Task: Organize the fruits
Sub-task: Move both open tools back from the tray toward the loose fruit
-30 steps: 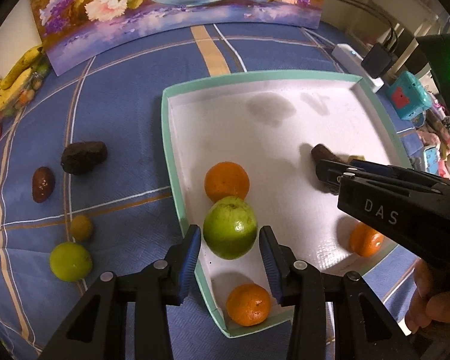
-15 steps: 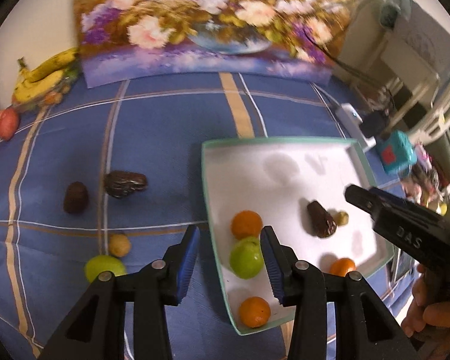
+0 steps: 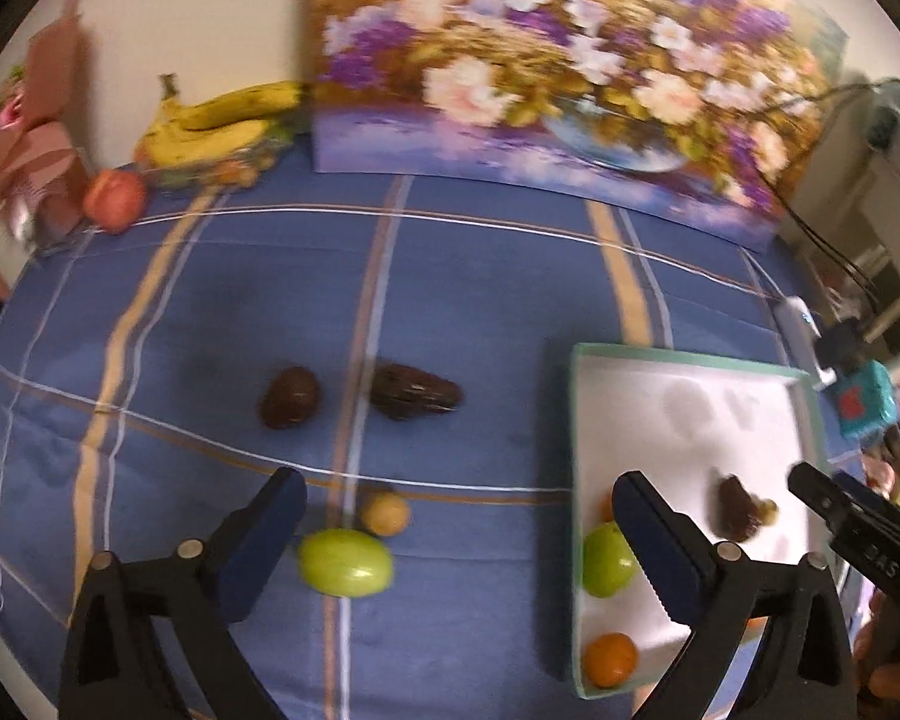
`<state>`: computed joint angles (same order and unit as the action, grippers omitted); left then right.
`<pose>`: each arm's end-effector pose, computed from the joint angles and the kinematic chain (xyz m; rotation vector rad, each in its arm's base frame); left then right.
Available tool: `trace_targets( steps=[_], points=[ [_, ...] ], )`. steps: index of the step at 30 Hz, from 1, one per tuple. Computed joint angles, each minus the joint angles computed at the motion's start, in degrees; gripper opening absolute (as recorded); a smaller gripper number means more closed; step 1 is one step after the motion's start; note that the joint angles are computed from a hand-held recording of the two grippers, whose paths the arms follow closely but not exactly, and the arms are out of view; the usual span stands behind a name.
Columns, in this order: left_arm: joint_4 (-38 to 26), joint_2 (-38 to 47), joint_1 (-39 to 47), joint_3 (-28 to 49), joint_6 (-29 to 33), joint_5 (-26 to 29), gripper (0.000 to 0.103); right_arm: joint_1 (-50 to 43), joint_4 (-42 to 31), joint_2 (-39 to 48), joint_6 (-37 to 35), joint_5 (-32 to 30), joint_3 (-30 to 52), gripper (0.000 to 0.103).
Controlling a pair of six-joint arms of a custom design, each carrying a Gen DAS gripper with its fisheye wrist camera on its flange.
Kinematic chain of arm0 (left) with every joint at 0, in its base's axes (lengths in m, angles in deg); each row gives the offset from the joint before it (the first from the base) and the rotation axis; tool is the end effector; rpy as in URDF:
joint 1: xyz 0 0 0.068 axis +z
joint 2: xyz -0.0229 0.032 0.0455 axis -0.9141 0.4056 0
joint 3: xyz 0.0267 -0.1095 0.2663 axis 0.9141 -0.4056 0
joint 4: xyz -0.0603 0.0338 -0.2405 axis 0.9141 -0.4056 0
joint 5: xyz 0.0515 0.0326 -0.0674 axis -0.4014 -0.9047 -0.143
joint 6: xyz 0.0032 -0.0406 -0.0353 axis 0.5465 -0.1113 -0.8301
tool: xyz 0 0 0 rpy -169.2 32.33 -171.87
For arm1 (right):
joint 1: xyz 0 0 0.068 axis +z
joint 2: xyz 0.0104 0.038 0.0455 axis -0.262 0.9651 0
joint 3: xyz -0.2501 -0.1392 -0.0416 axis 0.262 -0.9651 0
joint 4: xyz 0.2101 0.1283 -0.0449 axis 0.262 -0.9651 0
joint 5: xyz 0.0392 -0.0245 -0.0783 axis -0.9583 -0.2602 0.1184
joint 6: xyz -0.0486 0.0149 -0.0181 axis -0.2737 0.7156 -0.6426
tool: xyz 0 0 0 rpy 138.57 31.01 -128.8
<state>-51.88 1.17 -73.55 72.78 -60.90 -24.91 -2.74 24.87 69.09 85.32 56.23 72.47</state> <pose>0.2151 -0.0332 0.2154 0.1677 2.6523 -0.2432 0.1576 0.0306 0.2255 0.5482 2.6975 0.0614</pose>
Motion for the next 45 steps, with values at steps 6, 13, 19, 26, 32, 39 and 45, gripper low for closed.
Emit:
trace_targets(
  steps=[6,13,19,26,32,39,45],
  points=[
    [1.0,1.9,6.0,0.5,1.3,1.2,0.103,1.7,1.8,1.1,1.0,0.6,-0.6,0.089],
    [1.7,1.0,8.8,0.5,2.6,-1.6,0.103,6.6,3.9,3.1,3.5,3.2,-0.8,0.097],
    [3.1,0.6,8.9,-0.4,4.0,-5.6,0.103,9.7,5.2,4.3,6.8,4.6,-1.0,0.097],
    [2.4,0.5,9.3,-0.6,4.0,-6.2,0.103,11.9,8.2,3.3,9.4,6.2,-1.9,0.097],
    [3.0,1.5,11.9,-0.2,5.1,-2.2,0.103,14.5,9.5,6.2,11.2,7.2,-0.8,0.097],
    [7.8,2.4,16.1,-2.2,8.0,-1.3,0.103,18.9,14.0,8.4,11.8,8.4,0.1,0.097],
    [10.5,5.2,21.9,-2.0,10.7,-0.1,0.103,21.2,19.8,11.5,11.9,6.8,0.7,0.097]
  ],
)
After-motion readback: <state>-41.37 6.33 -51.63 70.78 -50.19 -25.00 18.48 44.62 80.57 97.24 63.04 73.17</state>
